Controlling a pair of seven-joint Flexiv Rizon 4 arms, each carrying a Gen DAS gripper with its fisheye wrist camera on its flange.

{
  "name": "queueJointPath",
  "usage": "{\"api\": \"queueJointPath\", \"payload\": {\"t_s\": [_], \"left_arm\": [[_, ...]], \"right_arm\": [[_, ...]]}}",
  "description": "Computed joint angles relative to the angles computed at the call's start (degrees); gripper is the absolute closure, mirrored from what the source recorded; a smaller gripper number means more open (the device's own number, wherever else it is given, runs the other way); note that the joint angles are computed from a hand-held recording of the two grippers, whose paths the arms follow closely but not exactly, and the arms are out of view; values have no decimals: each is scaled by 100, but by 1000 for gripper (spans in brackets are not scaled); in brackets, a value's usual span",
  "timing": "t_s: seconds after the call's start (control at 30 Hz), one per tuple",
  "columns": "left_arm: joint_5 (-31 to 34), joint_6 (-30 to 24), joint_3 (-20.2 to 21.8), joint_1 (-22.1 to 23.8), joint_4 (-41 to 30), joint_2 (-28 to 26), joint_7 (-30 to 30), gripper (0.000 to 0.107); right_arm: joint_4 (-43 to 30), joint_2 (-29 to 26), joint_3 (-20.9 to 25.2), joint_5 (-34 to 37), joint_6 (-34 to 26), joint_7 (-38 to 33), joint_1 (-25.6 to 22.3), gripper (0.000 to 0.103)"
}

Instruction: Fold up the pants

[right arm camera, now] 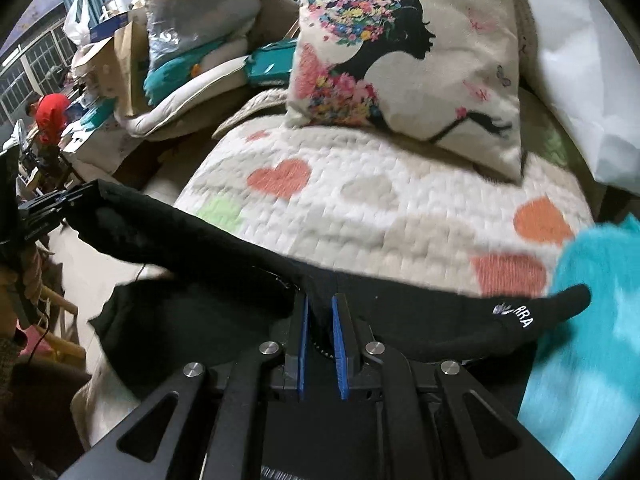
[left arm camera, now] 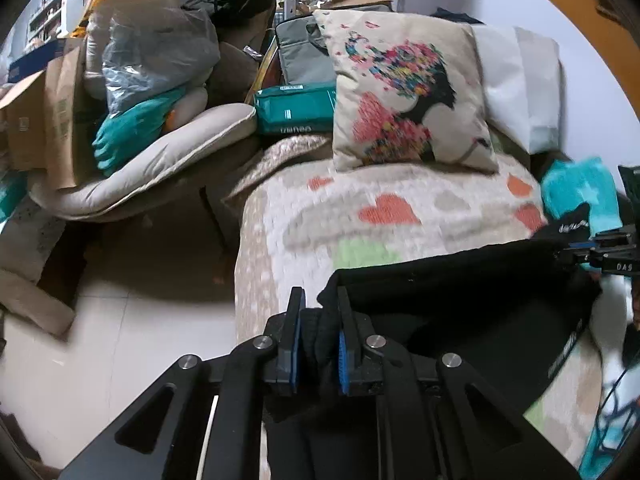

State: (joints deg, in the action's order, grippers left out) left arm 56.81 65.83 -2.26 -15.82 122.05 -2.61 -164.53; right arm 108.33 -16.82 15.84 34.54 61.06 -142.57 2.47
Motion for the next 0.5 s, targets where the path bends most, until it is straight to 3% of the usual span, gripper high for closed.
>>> {"api": "queueJointPath", "payload": {"t_s": [0.17, 0.3, 0.43, 0.5], "left_arm": [[-12, -633, -279, -363, 285, -25, -464, 93], [-415, -683, -306, -531, 518, -279, -456, 92], [-597, -1193, -346, -852, 495, -471, -303, 84], [-680, -1418, -349, -981, 505, -467, -235, 78]], "right_arm": [[774, 363, -36, 176, 83, -156, -66, 91], [1302, 454, -146, 7, 313, -58, 60, 91], [1816, 417, -204, -366, 745, 172, 217, 90], [2032, 361, -235, -668, 958, 392, 290, 84]]}}
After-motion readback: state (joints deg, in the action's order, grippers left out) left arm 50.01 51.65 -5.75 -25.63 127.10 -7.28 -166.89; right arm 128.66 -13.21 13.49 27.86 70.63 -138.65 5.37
